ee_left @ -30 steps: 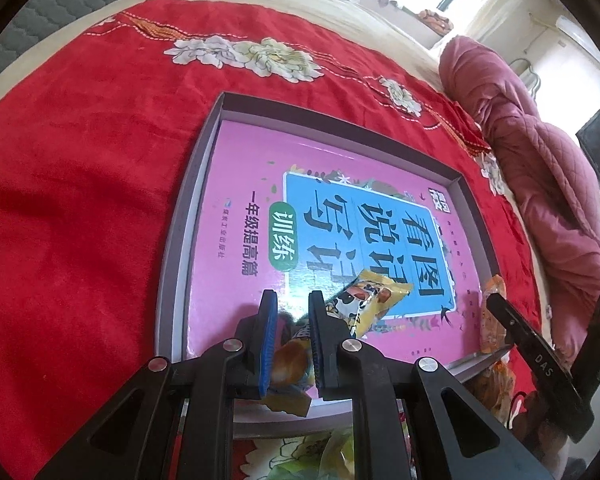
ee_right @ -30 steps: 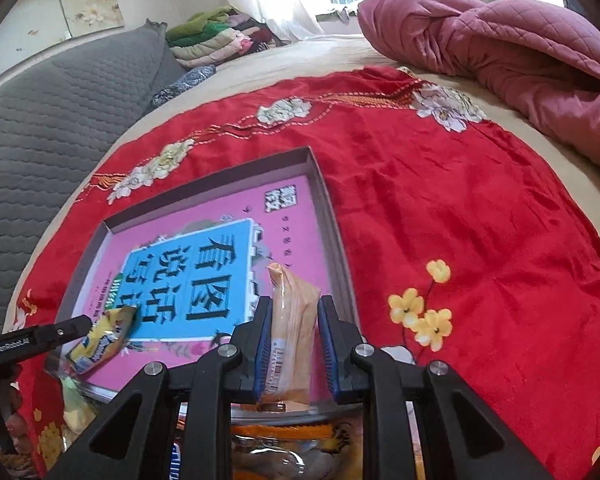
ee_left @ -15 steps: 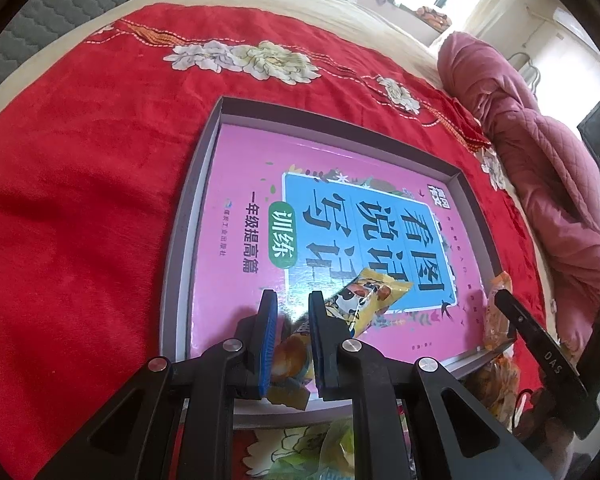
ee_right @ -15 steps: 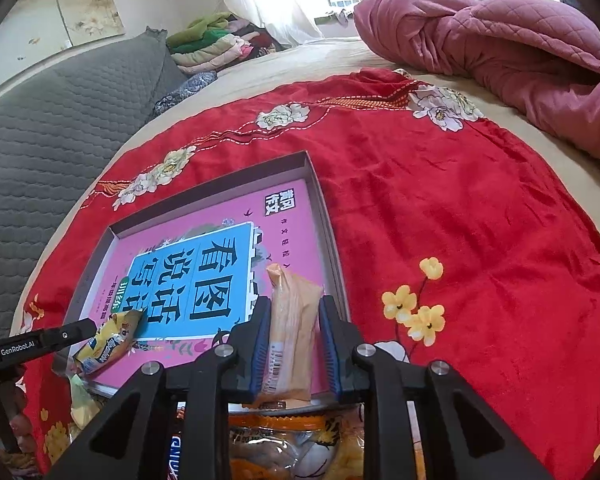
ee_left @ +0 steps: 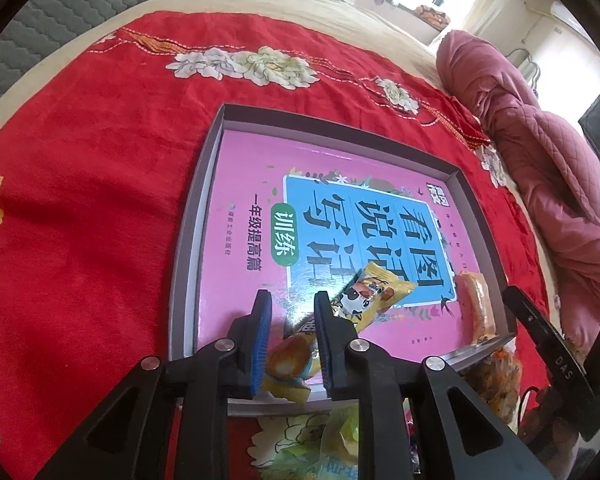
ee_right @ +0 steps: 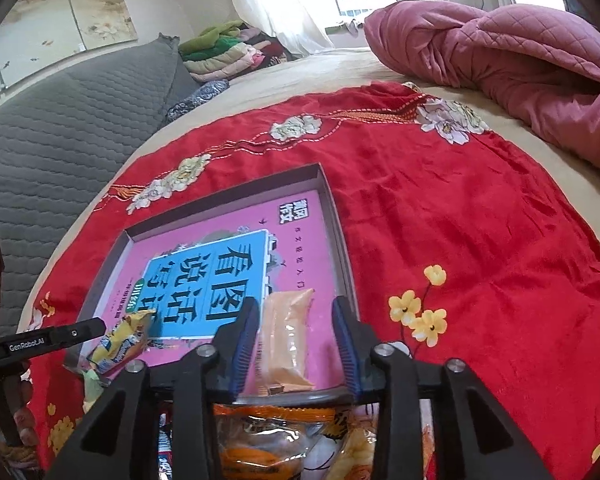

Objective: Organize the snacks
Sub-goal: 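Open the left tool over the tray while the right tool releases the bread roll there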

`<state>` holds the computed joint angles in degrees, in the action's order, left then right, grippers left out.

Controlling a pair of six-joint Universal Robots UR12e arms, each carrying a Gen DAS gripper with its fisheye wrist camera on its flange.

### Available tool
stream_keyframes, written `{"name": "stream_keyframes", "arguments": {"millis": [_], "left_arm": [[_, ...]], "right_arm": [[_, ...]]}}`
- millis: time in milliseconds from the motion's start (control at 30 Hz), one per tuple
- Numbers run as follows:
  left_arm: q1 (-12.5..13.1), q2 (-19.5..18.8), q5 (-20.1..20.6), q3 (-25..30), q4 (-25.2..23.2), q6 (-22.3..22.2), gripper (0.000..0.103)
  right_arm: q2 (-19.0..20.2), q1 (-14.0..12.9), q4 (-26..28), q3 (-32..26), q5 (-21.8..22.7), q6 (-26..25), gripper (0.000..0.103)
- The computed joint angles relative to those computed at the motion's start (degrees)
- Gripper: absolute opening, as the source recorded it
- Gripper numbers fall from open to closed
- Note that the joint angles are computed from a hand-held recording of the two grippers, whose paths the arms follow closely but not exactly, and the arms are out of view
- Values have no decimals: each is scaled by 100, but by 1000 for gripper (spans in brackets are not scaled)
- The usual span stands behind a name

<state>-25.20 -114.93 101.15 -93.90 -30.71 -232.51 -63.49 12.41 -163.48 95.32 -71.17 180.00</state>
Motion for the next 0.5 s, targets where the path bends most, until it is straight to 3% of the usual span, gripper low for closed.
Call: {"name": "stream_keyframes", "arguments": {"millis": [200,500], "left_arm": [[-13,35,63,-18,42,30,27],[-53,91,167,-14,76,54,36]], "right_arm": [[-27,-1,-109,33,48,-23,43],[-71,-10,-264,78,74,-33,54]]}}
